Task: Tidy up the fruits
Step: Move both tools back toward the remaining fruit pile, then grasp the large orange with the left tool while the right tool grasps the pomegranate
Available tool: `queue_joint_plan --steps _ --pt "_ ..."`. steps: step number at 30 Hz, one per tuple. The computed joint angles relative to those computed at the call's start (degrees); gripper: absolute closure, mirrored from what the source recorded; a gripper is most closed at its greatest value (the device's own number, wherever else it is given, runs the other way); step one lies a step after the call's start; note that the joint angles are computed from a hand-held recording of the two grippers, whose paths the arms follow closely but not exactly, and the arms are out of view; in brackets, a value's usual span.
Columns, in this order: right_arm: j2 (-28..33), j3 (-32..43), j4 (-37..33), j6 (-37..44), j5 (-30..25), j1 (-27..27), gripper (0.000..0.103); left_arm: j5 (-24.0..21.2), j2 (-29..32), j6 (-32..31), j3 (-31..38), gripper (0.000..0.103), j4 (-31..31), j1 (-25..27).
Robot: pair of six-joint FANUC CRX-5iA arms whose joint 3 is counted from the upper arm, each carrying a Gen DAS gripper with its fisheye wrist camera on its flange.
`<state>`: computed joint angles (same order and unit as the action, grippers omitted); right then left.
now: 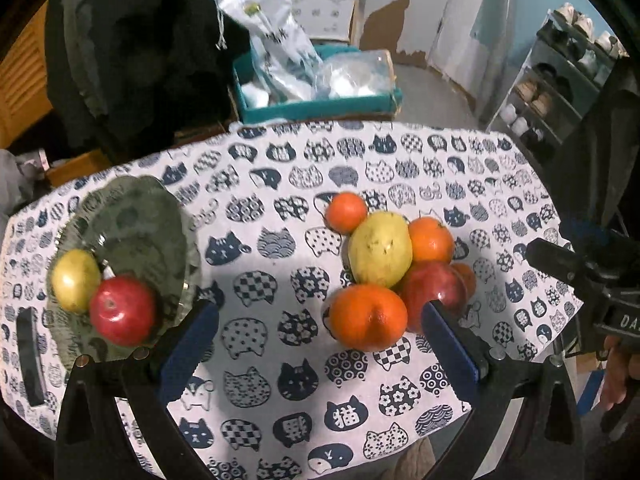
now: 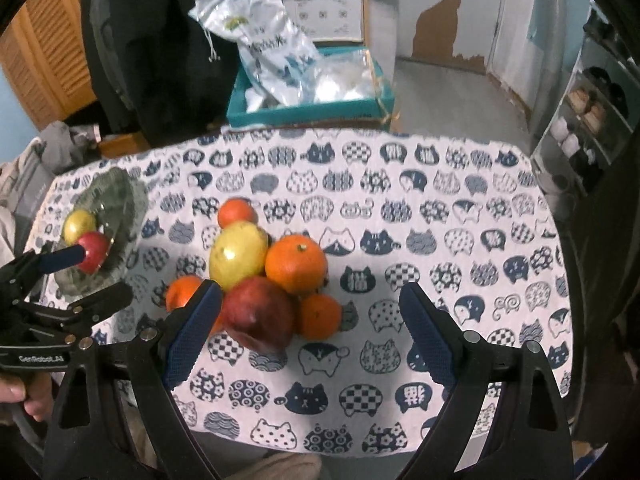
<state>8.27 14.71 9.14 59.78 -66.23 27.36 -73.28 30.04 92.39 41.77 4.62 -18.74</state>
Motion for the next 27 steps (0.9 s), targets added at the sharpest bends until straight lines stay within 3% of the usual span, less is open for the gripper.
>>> queue_joint_plan --steps 22,27 --pt "1.96 -1.48 -5.40 -0.09 -1.22 -3.34 0.013 -5.11 8.66 -3.01 4.67 0.000 2.70 -2.11" --pt "2.16 -1.52 -6.45 0.18 -1.02 -3.92 0.013 -3.67 8.60 -4.45 2.99 0.000 5.18 -1.38"
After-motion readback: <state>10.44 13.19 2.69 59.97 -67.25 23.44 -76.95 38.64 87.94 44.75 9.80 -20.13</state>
